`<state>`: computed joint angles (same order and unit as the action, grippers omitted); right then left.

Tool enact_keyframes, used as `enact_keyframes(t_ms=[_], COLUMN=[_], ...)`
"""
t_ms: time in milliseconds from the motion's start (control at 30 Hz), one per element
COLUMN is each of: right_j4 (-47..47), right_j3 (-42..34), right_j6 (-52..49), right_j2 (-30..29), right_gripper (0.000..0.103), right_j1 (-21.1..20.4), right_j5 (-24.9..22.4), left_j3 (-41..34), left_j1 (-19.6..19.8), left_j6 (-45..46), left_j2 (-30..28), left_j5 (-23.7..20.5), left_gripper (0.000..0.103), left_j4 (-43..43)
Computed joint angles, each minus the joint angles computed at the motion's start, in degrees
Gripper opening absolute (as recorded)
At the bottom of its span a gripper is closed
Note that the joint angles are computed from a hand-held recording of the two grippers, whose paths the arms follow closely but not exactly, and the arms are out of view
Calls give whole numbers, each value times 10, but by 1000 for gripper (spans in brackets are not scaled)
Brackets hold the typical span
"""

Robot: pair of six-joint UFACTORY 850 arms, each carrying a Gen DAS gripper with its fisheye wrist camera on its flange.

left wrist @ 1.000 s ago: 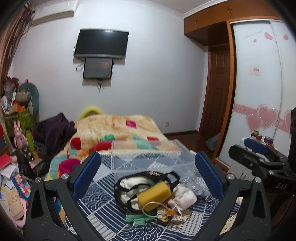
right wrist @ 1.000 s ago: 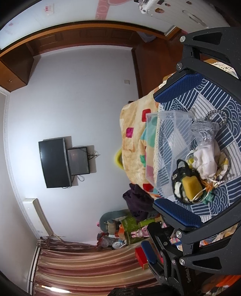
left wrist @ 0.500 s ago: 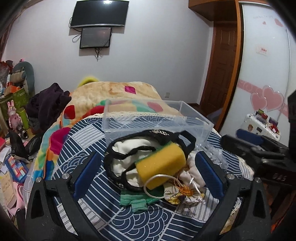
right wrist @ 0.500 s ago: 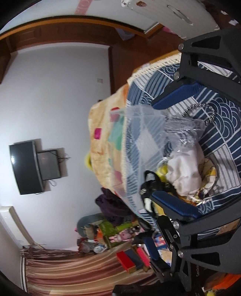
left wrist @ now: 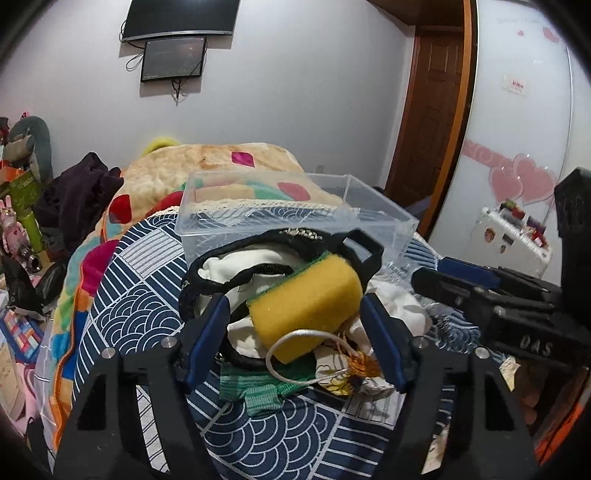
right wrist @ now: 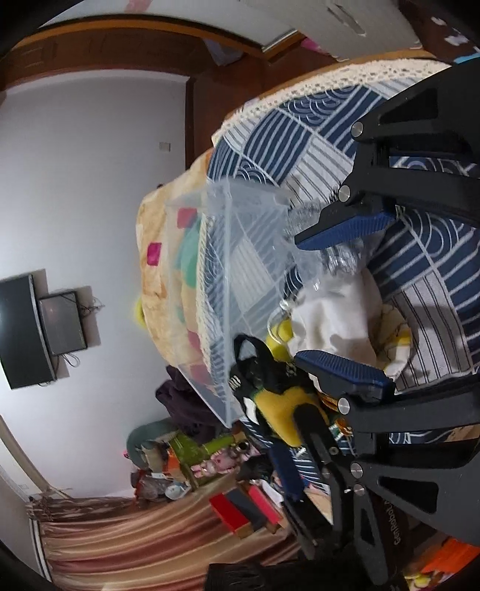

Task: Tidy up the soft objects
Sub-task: 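Grasp the yellow sponge with the left gripper while the right gripper grasps the chain bracelet, then drop the yellow sponge into the clear box with the left gripper while the right releases the bracelet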

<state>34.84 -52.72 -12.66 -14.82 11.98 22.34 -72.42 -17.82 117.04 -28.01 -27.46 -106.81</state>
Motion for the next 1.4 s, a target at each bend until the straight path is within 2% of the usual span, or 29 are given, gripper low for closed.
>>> enact_keyframes(t_ms=[67, 200, 300, 433, 567, 600, 633, 667, 833, 1100, 1400], right_j4=[-1, 27, 10, 50, 9, -5, -14, -32, 14, 12, 38], right_j3=[2, 2, -8, -16, -20, -19, -20, -20, -7, 5, 17], right_j6=[9, 5, 27, -11, 39, 58, 69, 88, 47, 47, 6], right_j2=[3, 0, -11, -22, -30, -32, -32, -32, -17, 2, 42], right_gripper=[53, 53, 53, 53, 53, 51, 42, 38, 25, 22, 22], right_j1=[-5, -19, -28, -30, -40, -42, -42, -43, -33, -30, -16], right_j5=[5, -4, -34, -53, -74, -77, -79, -81, -52, -14, 45], left_j3=[-4, -13, -25, -33, -41, -39, -36, -31, -2, 8, -14], left_j1=[6, 2, -5, -13, -6, -6, -5, -5, -3, 17, 23], left_j6=[-28, -41, -68, -91, -128, -119, -107, -88, -5, -5, 27], left_j2=[2, 1, -9, -23, -35, -34, -32, -28, -3, 20, 27], left_j5=[-16, -10, 3, 27, 11, 11, 11, 10, -6, -43, -36], left_gripper=[73, 73, 73, 73, 63, 62, 61, 60, 58, 58, 58], left_j4=[12, 2, 28, 57, 90, 82, 73, 56, -14, -34, -69])
